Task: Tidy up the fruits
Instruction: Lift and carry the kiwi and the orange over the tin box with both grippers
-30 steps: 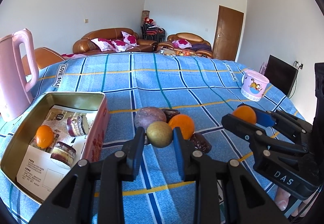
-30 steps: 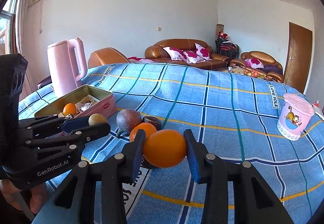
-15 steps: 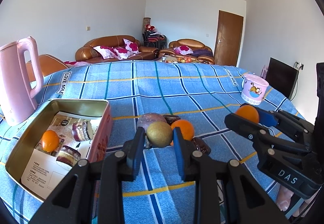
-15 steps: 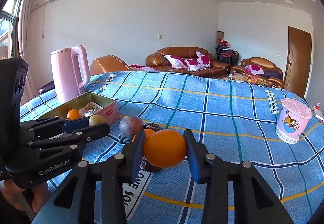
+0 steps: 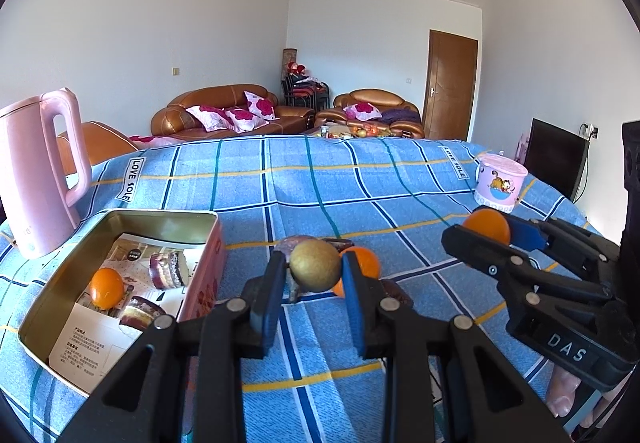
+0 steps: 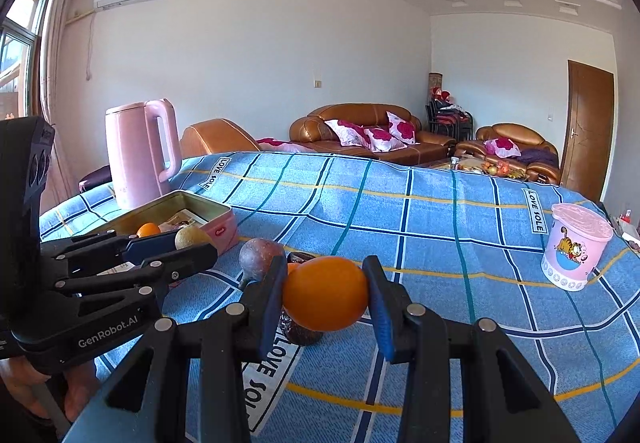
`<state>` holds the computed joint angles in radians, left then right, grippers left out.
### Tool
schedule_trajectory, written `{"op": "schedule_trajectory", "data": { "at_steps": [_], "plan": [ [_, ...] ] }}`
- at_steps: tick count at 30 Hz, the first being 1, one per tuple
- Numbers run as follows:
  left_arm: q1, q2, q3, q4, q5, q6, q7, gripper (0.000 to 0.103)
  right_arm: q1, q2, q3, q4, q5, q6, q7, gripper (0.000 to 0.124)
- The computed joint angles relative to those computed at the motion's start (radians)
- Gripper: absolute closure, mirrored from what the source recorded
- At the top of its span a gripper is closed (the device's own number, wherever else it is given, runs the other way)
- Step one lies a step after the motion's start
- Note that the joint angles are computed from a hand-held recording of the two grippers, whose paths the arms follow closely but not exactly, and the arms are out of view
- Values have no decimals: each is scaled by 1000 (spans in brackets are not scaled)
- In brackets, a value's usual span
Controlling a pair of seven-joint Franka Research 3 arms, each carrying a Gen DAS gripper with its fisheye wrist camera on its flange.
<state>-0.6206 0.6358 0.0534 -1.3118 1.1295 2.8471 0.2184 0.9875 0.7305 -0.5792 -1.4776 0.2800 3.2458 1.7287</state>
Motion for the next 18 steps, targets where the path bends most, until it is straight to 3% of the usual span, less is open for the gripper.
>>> {"op": "schedule_trajectory", "data": {
  "at_steps": [18],
  "plan": [
    [-31,-26,23,-17,179,-32,-153,73,33,-6,-3,-32,127,78,-122,83]
  ]
}}
